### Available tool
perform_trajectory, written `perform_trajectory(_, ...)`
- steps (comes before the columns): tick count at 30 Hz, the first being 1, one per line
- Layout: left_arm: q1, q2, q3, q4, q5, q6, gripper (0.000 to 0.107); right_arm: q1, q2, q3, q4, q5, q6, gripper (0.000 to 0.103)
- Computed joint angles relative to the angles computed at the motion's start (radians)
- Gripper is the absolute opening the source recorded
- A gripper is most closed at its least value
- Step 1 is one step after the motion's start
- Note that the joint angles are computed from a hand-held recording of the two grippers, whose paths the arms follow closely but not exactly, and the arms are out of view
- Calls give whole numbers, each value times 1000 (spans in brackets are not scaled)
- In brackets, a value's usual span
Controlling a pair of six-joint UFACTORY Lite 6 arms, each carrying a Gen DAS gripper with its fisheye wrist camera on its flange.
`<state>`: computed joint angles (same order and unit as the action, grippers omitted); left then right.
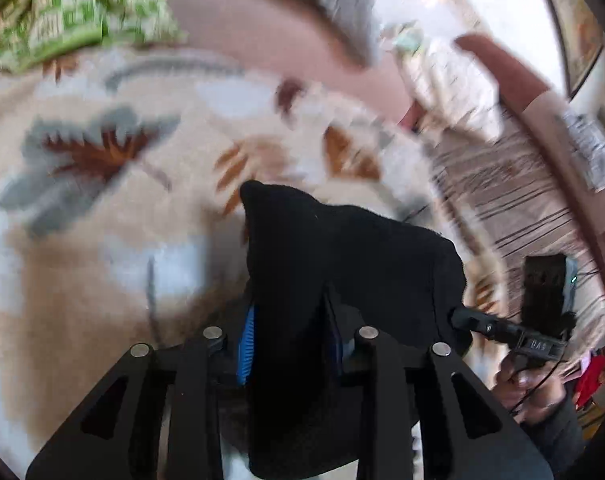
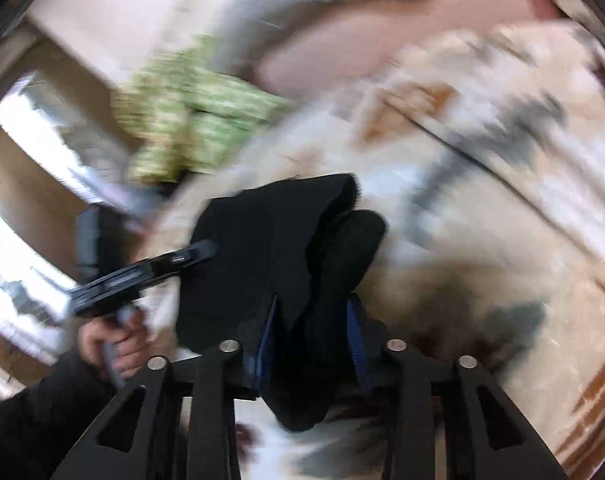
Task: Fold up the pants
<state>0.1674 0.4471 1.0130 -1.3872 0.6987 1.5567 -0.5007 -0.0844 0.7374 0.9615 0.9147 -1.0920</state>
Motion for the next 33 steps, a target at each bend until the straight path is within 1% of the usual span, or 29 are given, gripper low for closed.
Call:
perform_trajectory(1, -7, -3, -31, -71, -17, 82, 37, 7, 26, -3, -15, -34, 22, 48)
perform_trajectory(2, 7, -19, -77, -160, -2, 186, 38, -9, 38, -10, 12, -27, 10, 49)
perform_trajectory(3, 7, -31, -105, -213, -7, 249, 46, -8, 28, -10, 8, -29, 23, 49)
perform_trajectory(4, 0, -54, -144, -286, -34, 328, 56, 8, -7, -14, -15, -44, 45, 50)
perform_trajectory(5, -4, -75, -180, -364, -54, 407, 59, 25, -37, -18, -39, -63, 66, 50)
perform_trajectory(7, -17, -95, -209, -443, -84, 477, 66, 84, -131, -35, -140, -139, 178, 50)
perform_trajectory(9, -44, -127, -251, -568, -127, 588, 72, 182, -294, -76, -342, -258, 387, 50)
perform_trajectory(10, -60, -133, -261, -634, -143, 641, 74, 257, -398, -112, -447, -342, 485, 50)
perform_trajectory(11, -70, -143, -278, -691, -155, 694, 75, 332, -493, -151, -551, -398, 573, 51)
perform_trajectory(13, -87, -147, -280, -747, -175, 738, 77, 507, -633, -210, -761, -469, 731, 54)
perform_trajectory(14, -93, -150, -283, -768, -182, 757, 77, 596, -651, -225, -865, -496, 835, 54)
perform_trajectory(15, -96, -153, -287, -788, -186, 777, 78, 671, -639, -228, -970, -501, 940, 54)
perform_trajectory(17, -108, -157, -291, -817, -194, 799, 78, 781, -556, -225, -1126, -496, 1149, 51)
perform_trajectory(19, -105, -154, -290, -809, -190, 794, 79, 831, -424, -234, -1267, -471, 1324, 51)
perform_trajectory(20, -108, -149, -286, -805, -190, 789, 79, 832, -398, -243, -1295, -483, 1351, 54)
perform_trajectory(21, -110, -147, -284, -813, -194, 794, 80, 823, -414, -261, -1291, -506, 1342, 56)
perform_trajectory(23, -108, -147, -285, -809, -190, 788, 80, 791, -414, -249, -1225, -492, 1276, 60)
perform_trajectory(24, -106, -146, -284, -804, -189, 785, 80, 786, -417, -254, -1220, -497, 1278, 60)
perform_trajectory(27, -105, -146, -283, -796, -188, 776, 80, 809, -432, -282, -1289, -525, 1368, 61)
perform_trajectory(31, -106, -147, -284, -802, -189, 782, 80, 779, -455, -305, -1206, -554, 1294, 62)
perform_trajectory(33, -105, -145, -284, -803, -189, 784, 81, 800, -467, -314, -1255, -554, 1346, 61)
